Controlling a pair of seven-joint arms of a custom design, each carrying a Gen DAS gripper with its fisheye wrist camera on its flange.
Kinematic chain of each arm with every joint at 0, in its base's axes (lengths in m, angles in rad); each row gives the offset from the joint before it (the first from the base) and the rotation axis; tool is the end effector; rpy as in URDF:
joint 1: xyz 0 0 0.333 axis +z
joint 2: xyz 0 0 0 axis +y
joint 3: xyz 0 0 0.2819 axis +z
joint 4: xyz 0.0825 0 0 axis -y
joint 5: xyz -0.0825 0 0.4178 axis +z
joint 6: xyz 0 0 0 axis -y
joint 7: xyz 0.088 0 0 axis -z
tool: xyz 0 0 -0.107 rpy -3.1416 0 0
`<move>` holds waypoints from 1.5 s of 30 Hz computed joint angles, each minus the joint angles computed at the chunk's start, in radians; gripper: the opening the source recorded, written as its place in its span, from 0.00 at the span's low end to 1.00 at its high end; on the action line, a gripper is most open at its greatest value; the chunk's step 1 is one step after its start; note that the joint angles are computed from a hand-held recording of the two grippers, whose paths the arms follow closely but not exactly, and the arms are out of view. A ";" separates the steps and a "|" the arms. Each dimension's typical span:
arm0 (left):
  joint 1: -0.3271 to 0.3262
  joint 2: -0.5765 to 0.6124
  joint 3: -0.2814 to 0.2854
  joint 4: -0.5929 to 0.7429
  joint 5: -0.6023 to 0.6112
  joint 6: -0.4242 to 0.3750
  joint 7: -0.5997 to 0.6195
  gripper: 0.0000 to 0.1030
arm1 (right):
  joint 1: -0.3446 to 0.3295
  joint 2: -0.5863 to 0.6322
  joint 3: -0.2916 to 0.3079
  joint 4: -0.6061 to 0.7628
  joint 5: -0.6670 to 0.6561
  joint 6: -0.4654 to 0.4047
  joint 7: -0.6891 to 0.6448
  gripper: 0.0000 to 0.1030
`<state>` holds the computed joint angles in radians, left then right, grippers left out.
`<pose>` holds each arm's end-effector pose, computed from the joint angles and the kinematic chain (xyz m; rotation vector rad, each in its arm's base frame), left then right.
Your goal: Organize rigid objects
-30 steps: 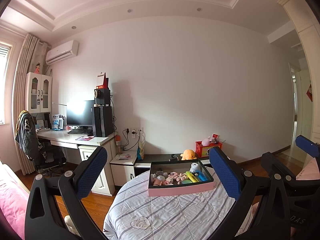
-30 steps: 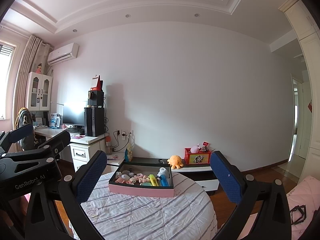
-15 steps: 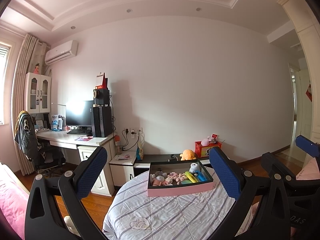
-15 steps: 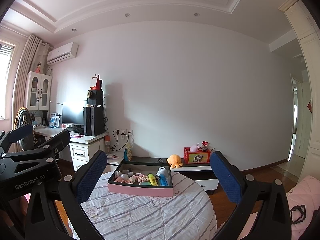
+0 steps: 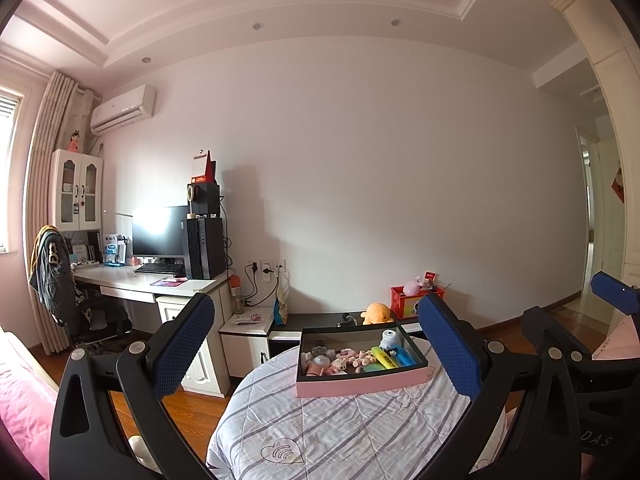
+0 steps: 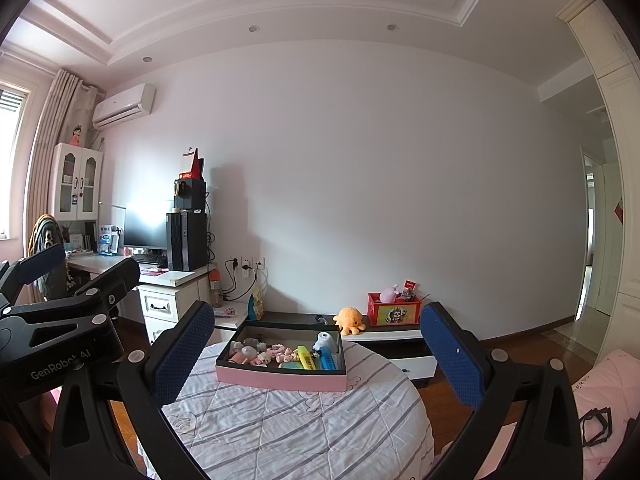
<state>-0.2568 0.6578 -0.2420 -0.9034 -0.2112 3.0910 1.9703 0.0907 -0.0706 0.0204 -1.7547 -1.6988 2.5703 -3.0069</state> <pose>0.7145 -0.2687 0.6784 -0.9283 1.5742 -1.4985 0.6177 0.0855 0.6371 -1.0051 1.5497 -1.5438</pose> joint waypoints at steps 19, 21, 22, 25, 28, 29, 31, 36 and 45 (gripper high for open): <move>-0.005 0.017 0.002 0.022 0.007 -0.001 -0.004 1.00 | 0.004 0.003 0.001 0.004 0.001 -0.009 -0.002 1.00; -0.008 0.014 0.007 0.017 0.008 0.000 -0.009 1.00 | 0.004 0.004 0.001 0.005 0.000 -0.010 -0.003 1.00; -0.005 0.012 0.004 0.015 0.007 0.001 -0.007 1.00 | 0.005 0.003 0.001 0.005 0.001 -0.010 -0.002 1.00; -0.004 0.011 0.001 0.013 0.007 0.000 -0.005 1.00 | 0.006 0.002 0.002 0.003 0.002 -0.012 -0.003 1.00; -0.006 0.018 0.003 0.023 0.008 -0.001 -0.005 1.00 | 0.005 0.002 0.002 0.003 -0.001 -0.011 -0.001 1.00; -0.005 0.012 0.003 0.014 0.007 0.001 -0.006 1.00 | 0.005 0.002 0.002 0.004 0.001 -0.011 -0.002 1.00; -0.006 0.016 0.004 0.019 0.008 -0.001 -0.007 1.00 | 0.005 0.002 0.001 0.004 0.002 -0.011 -0.004 1.00; -0.006 0.014 0.004 0.016 0.008 0.002 -0.006 1.00 | 0.005 0.002 0.001 0.003 0.002 -0.010 -0.002 1.00; -0.007 0.016 0.004 0.017 0.008 0.002 -0.006 1.00 | 0.005 0.002 0.002 0.003 0.002 -0.011 -0.004 1.00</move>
<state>-0.2633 0.6734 -0.2381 -0.8859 -0.2032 3.0929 1.9639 0.0961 -0.0689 0.0219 -1.7517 -1.6967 2.5591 -3.0107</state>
